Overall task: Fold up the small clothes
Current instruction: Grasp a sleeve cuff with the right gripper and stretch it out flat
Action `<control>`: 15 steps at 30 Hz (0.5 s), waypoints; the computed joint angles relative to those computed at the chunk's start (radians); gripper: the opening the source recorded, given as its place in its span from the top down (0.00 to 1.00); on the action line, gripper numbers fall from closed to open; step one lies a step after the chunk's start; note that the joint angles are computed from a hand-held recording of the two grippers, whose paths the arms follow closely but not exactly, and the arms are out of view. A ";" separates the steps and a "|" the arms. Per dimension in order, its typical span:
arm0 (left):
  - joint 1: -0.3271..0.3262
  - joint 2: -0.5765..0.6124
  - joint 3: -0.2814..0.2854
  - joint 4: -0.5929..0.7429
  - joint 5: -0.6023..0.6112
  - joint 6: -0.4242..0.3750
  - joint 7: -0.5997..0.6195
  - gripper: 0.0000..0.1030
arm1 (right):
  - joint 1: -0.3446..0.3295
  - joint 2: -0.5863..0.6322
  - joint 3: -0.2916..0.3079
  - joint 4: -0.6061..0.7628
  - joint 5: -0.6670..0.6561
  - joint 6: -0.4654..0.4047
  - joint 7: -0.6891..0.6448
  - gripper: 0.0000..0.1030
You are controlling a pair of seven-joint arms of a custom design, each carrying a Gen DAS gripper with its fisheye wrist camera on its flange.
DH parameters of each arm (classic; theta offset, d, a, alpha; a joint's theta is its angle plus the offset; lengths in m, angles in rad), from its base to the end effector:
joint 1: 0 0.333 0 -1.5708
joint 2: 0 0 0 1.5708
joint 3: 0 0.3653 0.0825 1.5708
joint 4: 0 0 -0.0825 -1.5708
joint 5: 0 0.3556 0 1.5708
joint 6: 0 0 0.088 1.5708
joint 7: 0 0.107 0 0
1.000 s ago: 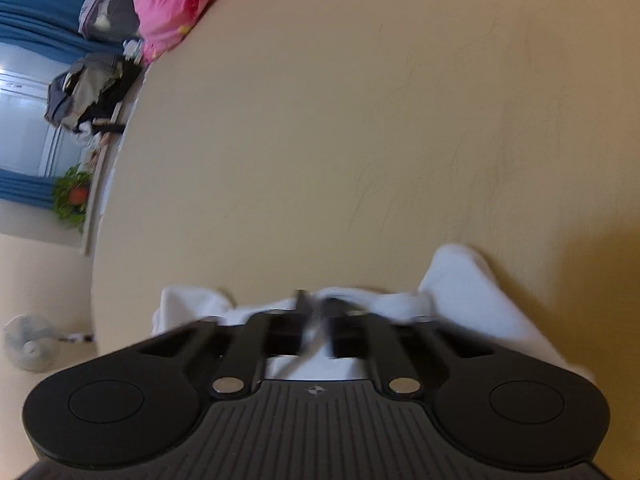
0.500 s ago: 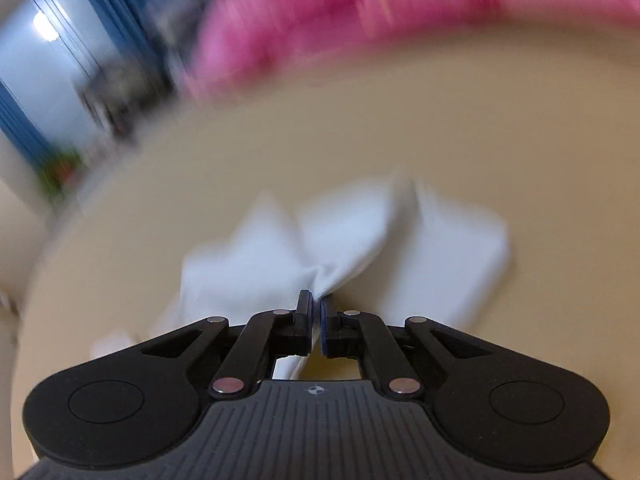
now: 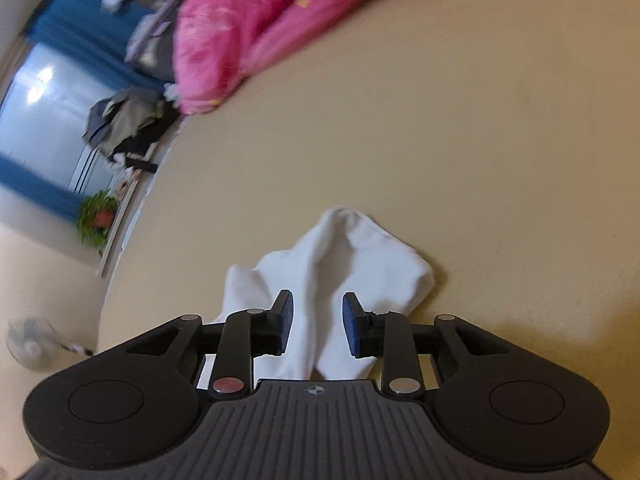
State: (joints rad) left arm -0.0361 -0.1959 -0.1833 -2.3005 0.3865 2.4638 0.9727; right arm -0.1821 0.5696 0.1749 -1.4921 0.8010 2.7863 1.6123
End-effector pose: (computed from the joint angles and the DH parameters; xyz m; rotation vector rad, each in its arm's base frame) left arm 0.4658 -0.1098 0.5265 -2.0137 1.7928 -0.2760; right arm 0.7463 -0.0712 0.4689 -0.8715 2.0690 -0.0274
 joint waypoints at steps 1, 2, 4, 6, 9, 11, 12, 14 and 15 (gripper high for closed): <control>0.000 -0.002 0.000 -0.003 0.001 0.002 0.000 0.37 | -0.005 0.021 0.003 0.027 0.008 -0.014 0.013 0.69; 0.001 -0.003 0.001 -0.005 0.003 0.006 0.001 0.37 | -0.009 0.041 0.006 0.051 0.013 -0.017 0.022 0.66; 0.002 -0.004 0.000 -0.008 0.008 0.010 -0.002 0.37 | -0.020 0.111 0.021 0.144 -0.013 -0.038 0.069 0.61; 0.004 -0.004 -0.003 -0.009 0.017 0.011 -0.010 0.37 | -0.036 0.147 0.032 0.201 0.030 -0.071 0.071 0.61; 0.006 -0.001 -0.007 -0.008 0.035 0.013 -0.021 0.37 | -0.048 0.217 0.021 0.324 0.008 -0.142 0.138 0.64; 0.006 0.001 -0.006 -0.010 0.045 0.019 -0.020 0.36 | -0.048 0.240 0.012 0.385 -0.028 -0.170 0.151 0.84; 0.006 0.001 -0.004 -0.011 0.045 0.022 -0.019 0.36 | -0.048 0.241 0.007 0.401 -0.045 -0.162 0.140 0.96; 0.006 0.000 0.000 -0.014 0.041 0.031 -0.013 0.35 | -0.049 0.227 0.044 0.394 -0.032 -0.040 0.044 0.96; 0.006 0.000 0.001 -0.015 0.040 0.033 -0.010 0.35 | -0.061 0.218 0.093 0.384 0.000 0.063 -0.050 0.96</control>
